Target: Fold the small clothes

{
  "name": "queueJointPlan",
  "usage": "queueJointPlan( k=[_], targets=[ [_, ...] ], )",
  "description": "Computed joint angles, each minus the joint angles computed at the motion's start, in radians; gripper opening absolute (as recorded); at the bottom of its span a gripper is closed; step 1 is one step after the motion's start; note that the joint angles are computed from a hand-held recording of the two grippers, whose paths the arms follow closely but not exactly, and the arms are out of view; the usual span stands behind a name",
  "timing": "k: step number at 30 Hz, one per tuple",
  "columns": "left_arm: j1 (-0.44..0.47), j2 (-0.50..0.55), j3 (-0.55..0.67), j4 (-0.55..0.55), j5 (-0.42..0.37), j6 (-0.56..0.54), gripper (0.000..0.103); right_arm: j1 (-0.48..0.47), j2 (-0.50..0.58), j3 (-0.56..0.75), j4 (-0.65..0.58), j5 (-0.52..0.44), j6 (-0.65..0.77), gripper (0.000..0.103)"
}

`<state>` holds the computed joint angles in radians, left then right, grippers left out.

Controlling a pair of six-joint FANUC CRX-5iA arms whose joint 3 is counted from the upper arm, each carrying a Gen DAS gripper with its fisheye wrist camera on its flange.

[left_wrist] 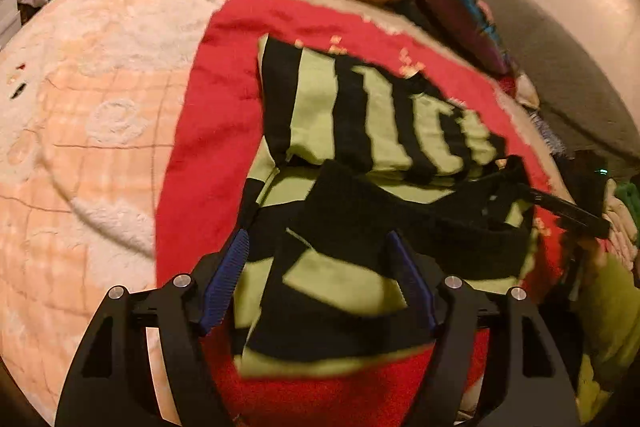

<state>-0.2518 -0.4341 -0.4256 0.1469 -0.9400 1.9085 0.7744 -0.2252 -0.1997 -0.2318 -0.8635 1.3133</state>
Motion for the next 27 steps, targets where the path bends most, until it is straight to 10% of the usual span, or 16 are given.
queueJointPlan(
  k=[9, 14, 27],
  targets=[
    [-0.055, 0.039, 0.006, -0.056, 0.050, 0.140, 0.014, 0.001, 0.063, 0.020, 0.043, 0.006, -0.039, 0.028],
    [-0.066, -0.032, -0.010, -0.095, 0.080, 0.225, 0.010, 0.015, 0.035, -0.017, 0.084, 0.027, -0.109, 0.009],
    [-0.090, -0.046, 0.131, -0.219, 0.117, 0.296, 0.010, -0.012, -0.083, -0.015, 0.108, 0.175, -0.176, 0.009]
  ],
)
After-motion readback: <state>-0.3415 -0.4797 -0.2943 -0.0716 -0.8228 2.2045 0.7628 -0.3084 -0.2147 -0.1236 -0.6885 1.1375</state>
